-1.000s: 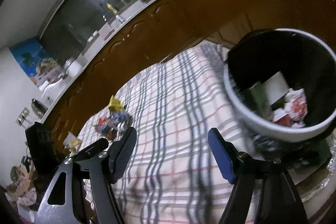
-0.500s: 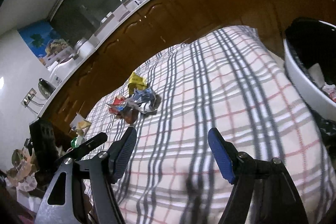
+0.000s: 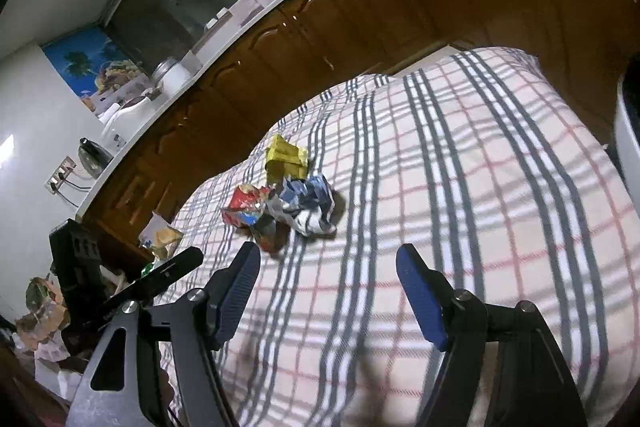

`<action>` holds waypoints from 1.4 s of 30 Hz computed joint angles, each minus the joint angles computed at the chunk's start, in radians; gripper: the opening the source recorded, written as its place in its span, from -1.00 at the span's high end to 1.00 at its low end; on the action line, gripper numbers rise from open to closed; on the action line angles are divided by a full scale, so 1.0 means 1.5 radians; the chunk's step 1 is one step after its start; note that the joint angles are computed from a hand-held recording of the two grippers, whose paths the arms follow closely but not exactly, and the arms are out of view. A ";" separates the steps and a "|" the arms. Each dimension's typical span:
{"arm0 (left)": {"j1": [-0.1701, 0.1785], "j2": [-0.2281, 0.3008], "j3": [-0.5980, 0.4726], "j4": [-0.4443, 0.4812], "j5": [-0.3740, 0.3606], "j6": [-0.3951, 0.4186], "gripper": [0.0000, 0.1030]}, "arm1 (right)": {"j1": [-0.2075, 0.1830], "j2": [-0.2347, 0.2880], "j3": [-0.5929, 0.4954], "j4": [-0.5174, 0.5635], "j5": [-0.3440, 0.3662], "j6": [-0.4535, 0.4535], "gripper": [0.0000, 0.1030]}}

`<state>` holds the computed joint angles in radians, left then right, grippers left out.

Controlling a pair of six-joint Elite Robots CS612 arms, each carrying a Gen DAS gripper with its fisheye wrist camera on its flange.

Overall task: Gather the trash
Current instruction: 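Move both tools back to the red bag and foil on the bed, then grasp the red snack bag with the left tool while the right grasps crumpled foil, then carry the held wrappers over the bin and open both tools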

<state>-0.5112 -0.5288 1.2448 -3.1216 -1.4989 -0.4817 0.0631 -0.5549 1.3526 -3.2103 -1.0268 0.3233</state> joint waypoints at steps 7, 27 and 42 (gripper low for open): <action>0.025 0.019 -0.050 0.033 0.018 -0.021 -0.13 | 0.008 0.031 -0.076 0.066 0.002 -0.005 -0.41; 0.045 0.093 -0.182 0.176 -0.095 0.023 0.97 | 0.022 0.081 -0.171 0.187 0.001 -0.048 0.77; 0.004 0.033 -0.083 0.038 -0.126 0.066 1.00 | -0.022 -0.018 0.027 -0.014 -0.020 -0.020 0.91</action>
<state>-0.5056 -0.4786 1.1197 -3.0644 -1.6880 -0.3822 0.0302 -0.5818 1.3930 -3.2311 -1.0568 0.2932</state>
